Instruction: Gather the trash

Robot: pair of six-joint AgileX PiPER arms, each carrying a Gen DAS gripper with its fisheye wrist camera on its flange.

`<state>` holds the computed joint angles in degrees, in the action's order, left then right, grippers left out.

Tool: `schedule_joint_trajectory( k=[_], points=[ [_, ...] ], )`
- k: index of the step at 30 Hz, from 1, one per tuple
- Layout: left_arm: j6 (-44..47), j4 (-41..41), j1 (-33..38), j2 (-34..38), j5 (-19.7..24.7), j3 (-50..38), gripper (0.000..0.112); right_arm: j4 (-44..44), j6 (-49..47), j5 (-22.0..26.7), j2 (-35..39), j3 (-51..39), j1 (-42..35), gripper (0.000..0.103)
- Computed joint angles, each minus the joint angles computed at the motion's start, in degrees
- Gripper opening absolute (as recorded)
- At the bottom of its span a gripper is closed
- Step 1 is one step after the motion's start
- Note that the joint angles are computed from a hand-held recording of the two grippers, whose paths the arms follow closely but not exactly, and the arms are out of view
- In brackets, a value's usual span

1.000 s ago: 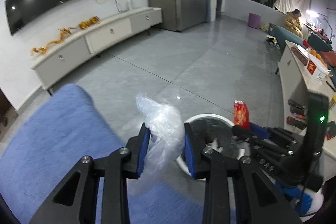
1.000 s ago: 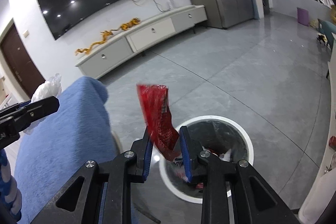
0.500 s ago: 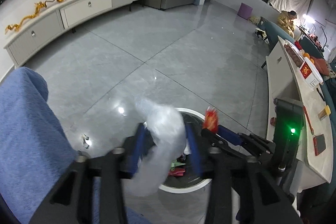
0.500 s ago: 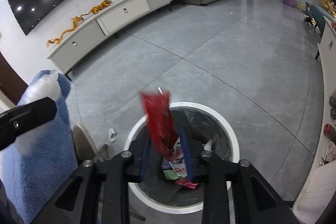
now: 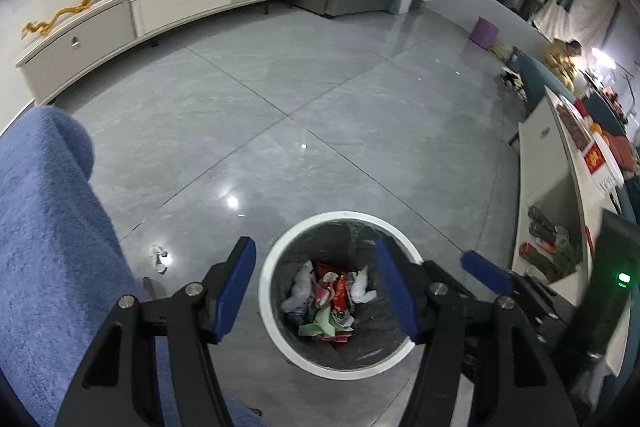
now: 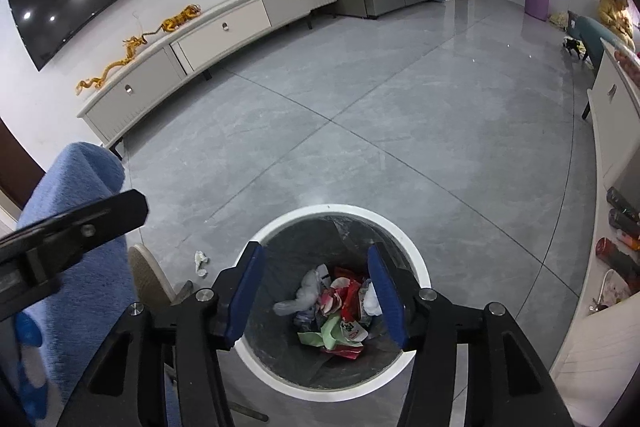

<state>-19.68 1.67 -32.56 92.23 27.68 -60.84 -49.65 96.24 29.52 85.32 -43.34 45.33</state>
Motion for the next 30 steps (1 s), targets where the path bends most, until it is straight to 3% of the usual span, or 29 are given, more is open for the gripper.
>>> schedule_joint_trajectory(
  k=[10, 14, 20, 27, 30],
  points=[
    [-5.69, 8.1, 7.65, -7.34, 1.6, 5.08, 0.061, 2.5, -3.8, 13.54, -2.48, -9.88, 11.51, 0.062],
    [0.37, 2.56, 13.94, -11.51, 1.53, 8.4, 0.061, 2.07, -6.02, 21.55, -2.55, -15.97, 17.91, 0.067],
    [16.86, -10.34, 29.7, -17.97, 4.16, 12.37, 0.061, -0.74, -6.56, 31.63, -0.82, -25.34, 27.5, 0.076],
    [36.98, -27.0, 49.78, -34.21, 12.29, 17.89, 0.061, -5.38, -0.79, 35.32, 4.16, -29.61, 35.26, 0.077],
    [38.7, -25.72, 55.25, -43.57, 14.18, 20.39, 0.076, -9.12, 5.71, 37.83, 7.48, -30.94, 39.58, 0.077]
  ],
)
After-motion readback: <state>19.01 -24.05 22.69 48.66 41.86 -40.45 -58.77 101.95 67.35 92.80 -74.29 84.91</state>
